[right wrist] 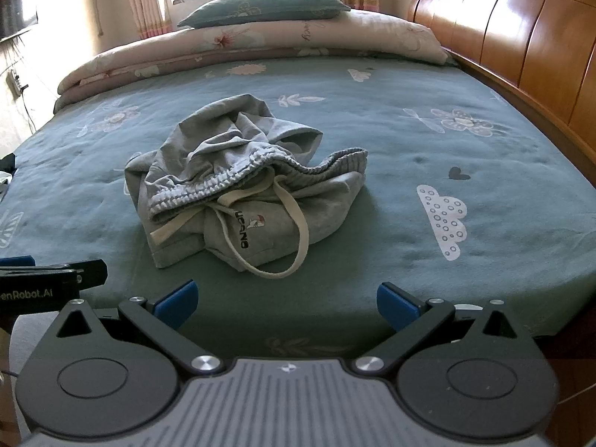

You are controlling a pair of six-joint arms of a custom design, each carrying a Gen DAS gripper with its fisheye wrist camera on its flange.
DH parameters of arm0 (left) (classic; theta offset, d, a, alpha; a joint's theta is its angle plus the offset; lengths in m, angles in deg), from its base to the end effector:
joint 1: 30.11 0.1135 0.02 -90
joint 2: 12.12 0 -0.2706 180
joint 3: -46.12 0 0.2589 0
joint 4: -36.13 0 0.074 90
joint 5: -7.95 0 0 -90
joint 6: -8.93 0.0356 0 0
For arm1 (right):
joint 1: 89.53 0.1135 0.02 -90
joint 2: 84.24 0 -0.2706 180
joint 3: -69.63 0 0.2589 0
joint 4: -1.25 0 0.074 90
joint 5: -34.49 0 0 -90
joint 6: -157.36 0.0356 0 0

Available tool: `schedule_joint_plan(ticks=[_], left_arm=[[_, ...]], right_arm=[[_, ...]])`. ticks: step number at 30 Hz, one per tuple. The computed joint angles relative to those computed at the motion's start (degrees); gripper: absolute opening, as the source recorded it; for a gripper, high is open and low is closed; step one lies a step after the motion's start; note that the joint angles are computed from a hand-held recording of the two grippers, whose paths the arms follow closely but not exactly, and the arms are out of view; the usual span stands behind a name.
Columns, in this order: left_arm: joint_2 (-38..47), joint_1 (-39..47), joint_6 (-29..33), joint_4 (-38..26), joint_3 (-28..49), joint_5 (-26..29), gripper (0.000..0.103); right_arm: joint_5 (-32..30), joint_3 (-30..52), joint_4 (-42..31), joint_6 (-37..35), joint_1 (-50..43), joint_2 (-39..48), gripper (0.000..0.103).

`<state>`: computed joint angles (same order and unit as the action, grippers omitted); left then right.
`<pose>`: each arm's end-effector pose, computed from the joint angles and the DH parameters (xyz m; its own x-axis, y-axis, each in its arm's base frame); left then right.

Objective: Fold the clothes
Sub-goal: 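Approach the grey sweatpants pile with both grippers open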

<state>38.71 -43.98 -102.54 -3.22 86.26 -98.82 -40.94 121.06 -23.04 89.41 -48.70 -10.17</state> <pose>0.1703 -0.0315 0.1924 -0.7107 -0.1855 -0.6786 -0.2262 0.9736 -0.0293 0.2016 0.1624 0.1948 -0.7011 -0.1256 -0.7019 -0.2585 0.9622 0.0860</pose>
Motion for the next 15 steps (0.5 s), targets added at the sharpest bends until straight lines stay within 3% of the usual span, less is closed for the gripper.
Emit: schedule_joint_plan(ticks=[6,10,15], left_arm=[[-1.2,3.8,1.1,2.1,-0.9,4.0,0.102],[-0.1,1.7,-0.3,2.9,-1.3,1.4,0.102],[1.2,3.2,0.4,3.3,-0.9,3.1,0.102]], right_arm=[[-0.1,-0.3,0.2,-0.1,-0.2,-0.3,0.103],[-0.1,-0.2,0.2,-0.1,-0.2,-0.2,0.103],[-0.6,-0.2,0.5,0.1,-0.9,-0.2,0.103]])
